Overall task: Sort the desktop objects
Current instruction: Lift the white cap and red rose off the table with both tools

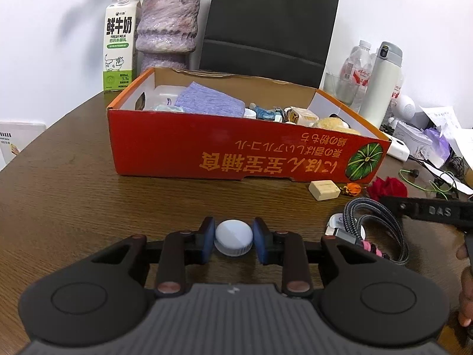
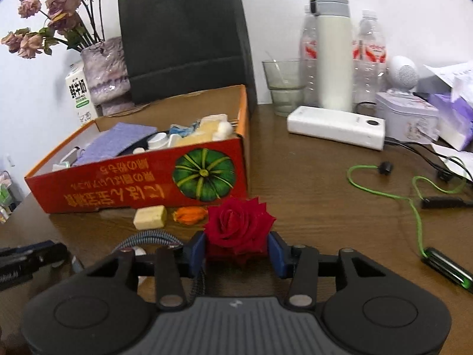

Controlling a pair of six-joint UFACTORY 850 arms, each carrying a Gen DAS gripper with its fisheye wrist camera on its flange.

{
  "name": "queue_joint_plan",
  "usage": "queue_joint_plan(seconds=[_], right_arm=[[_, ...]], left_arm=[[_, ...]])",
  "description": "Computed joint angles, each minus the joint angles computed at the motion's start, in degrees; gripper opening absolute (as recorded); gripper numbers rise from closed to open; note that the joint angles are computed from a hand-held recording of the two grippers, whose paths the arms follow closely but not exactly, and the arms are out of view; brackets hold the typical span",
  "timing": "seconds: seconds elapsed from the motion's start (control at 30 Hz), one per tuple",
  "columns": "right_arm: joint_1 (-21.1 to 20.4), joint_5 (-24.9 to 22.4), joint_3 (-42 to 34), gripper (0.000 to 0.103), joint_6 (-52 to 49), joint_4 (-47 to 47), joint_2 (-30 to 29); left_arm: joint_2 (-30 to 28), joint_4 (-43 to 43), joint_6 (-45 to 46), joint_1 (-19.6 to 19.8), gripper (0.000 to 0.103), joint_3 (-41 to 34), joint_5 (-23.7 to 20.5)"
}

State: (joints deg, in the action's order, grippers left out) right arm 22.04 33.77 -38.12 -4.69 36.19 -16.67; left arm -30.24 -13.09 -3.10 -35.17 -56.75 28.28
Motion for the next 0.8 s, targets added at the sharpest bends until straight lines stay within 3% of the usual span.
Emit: queue_joint_plan(seconds=[0.13, 0.37, 0.5, 0.8], right_arm=[[0.7, 1.04, -0.35, 0.035, -2.34, 1.53, -0.37], [3.34, 6.66, 3.89, 0.032, -5.16, 8.48, 3.77], [7.79, 10.29, 8.19, 0.032, -8.19, 13.96, 7.9], [22.88, 11.37, 16.51, 0.032, -7.71, 21.68, 15.8]], left_arm=[[0.25, 0.19, -0.38, -0.08, 0.029, 0.45, 0.26], [4.12, -2.33, 0.75, -2.02, 0.029, 4.87, 2.69], [7.88, -1.75, -0.71, -3.58, 0.029, 9.36, 4.13], [15.16, -2.78, -0.83, -8.13, 0.029, 18.51, 5.96]])
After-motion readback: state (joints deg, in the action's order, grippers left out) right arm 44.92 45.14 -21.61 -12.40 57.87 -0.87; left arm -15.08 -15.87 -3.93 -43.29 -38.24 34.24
